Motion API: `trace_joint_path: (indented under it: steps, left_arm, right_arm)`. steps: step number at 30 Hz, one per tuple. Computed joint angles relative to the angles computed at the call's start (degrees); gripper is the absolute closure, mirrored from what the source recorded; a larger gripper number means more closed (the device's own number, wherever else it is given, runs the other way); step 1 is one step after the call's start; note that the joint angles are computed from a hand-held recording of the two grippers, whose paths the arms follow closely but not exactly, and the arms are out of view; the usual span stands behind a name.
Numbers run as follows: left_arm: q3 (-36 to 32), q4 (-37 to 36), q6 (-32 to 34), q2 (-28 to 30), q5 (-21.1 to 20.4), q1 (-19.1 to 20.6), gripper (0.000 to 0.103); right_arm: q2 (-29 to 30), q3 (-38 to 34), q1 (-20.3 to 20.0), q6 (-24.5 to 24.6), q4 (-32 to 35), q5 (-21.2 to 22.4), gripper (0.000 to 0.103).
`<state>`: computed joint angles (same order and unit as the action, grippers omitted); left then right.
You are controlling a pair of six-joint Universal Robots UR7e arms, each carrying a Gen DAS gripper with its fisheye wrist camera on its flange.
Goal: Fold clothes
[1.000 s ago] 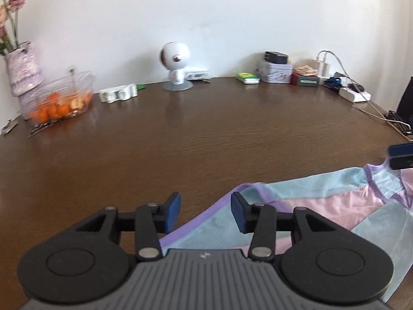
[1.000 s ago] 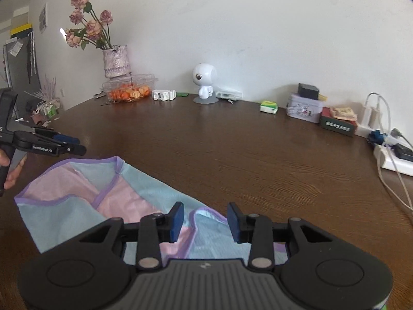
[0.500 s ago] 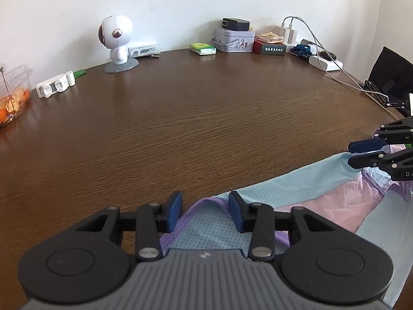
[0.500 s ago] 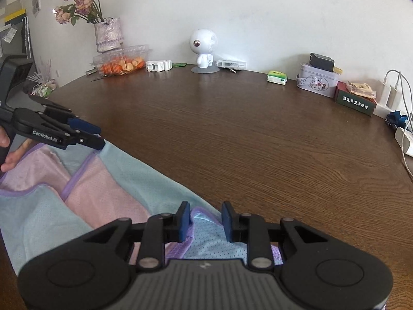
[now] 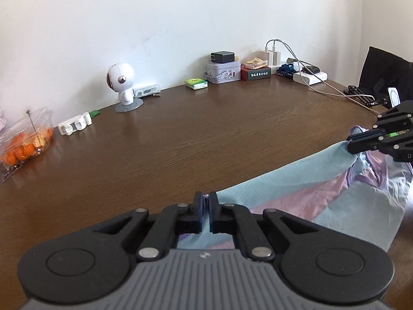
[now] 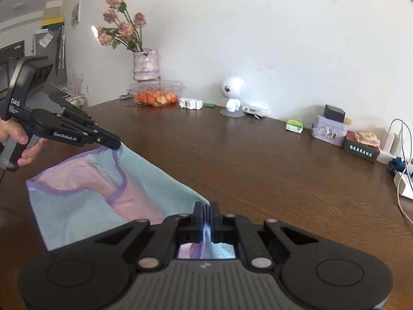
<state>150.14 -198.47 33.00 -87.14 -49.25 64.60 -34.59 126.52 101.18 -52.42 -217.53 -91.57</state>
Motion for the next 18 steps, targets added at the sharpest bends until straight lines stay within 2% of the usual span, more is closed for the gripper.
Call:
trace_joint_path:
  steps: [2,5,9,10,12,13,14,15,17,18]
  left_arm:
    - [4.5,-1.3,-1.7,-1.4,4.4,-3.8,0.099]
    - [9.7,-2.6,-5.5,-1.9,9.1,-7.4,0.099]
    - [10.9,-5.5,-8.5,0.7,10.1,-5.6,0.098]
    - [11.1,-5.5,-9.1,0.1,10.2,-5.4,0.094]
    - [11.1,-4.1,-11.1,-2.9,10.5,-5.3,0.087]
    - [11.1,-3.2,-12.2,-4.8,10.6,-5.0,0.073]
    - [10.9,-2.5,-13.4,-6.6,11.0,-4.5,0.064]
    - [10.3,-1.9,-14.7,-7.6,11.9,-3.9,0.064]
    - [8.8,-1.3,-16.9,-8.1,13.2,-2.4,0.065]
    - [8.2,-3.4,-16.8,-7.2,12.9,-1.6,0.065]
  right_arm:
    - [-1.7,3.8,-0.4,-2.3,0.1,1.4,0.1]
    - [-1.9,7.3,-0.2,-5.6,0.5,-0.2,0.1]
    - [-0.2,7.9,0.1,-6.0,-0.8,-2.9,0.098]
    - [-0.6,8.1,0.2,-5.8,-0.8,-2.6,0.096]
    - [-2.2,9.1,0.0,-5.7,-0.9,-0.8,0.093]
    - [-3.3,9.7,-0.3,-5.7,-1.3,0.9,0.087]
    - [-4.1,10.1,-0.5,-4.9,-2.7,1.6,0.084]
    - [-4.6,10.3,-0.6,-3.8,-4.5,1.9,0.078]
    - [-4.7,9.1,-0.1,-1.3,-8.6,-1.6,0.076]
    - [-4.3,7.9,0.3,-0.6,-10.0,-4.5,0.076]
